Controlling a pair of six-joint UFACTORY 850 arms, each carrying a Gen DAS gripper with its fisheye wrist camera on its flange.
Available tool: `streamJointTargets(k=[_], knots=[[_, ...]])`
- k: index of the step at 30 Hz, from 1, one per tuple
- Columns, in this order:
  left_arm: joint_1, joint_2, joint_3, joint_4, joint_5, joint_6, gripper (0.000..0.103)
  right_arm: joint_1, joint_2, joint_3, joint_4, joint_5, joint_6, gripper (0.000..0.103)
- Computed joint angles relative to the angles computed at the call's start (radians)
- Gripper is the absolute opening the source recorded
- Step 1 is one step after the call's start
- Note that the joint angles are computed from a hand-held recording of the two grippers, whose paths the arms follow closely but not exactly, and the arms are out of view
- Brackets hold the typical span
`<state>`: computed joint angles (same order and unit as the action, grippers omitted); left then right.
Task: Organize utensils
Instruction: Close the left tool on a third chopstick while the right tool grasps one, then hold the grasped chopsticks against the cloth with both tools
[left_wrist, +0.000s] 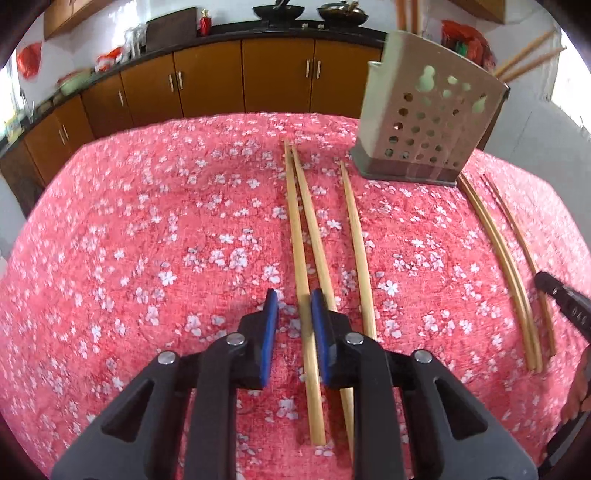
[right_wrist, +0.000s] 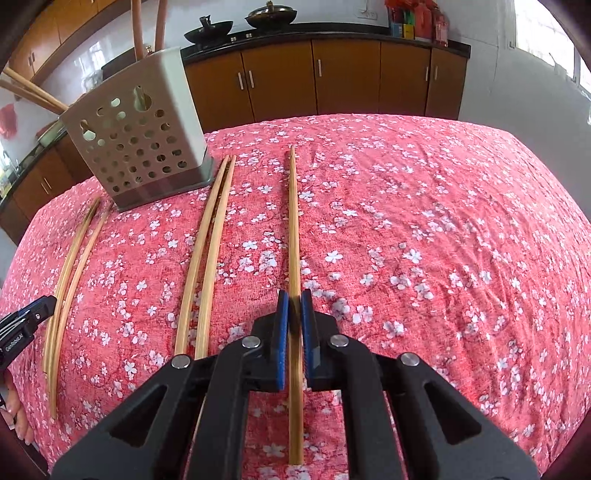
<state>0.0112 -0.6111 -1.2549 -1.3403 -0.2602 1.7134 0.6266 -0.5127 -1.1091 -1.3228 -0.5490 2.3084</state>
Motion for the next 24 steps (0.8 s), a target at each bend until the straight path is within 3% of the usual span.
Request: streamJointTargets(k=[3, 7, 13, 24], knots=[[-0.005, -0.006, -0.004, -0.033, 0.008, 0.041, 0.016, -0.001, -0.003, -0.006, 0.005, 0.006, -0.016, 0.008], [0.012, -0.034, -0.046, 0.018, -0.013, -0.052, 0.01, -0.005, 0.0, 0.0, -0.004, 0.006, -0.019, 0.008], [0.035, -0.04, -0.047, -0.072, -0.039, 0.059, 0.011, -0.006, -0.014, -0.012, 0.0, -0.036, -0.038, 0.008], [0.048, -0.05, -0.061, -0.044, -0.078, 0.0, 0.011, -0.014, -0.007, 0.001, -0.03, -0.019, -0.001, 0.008]])
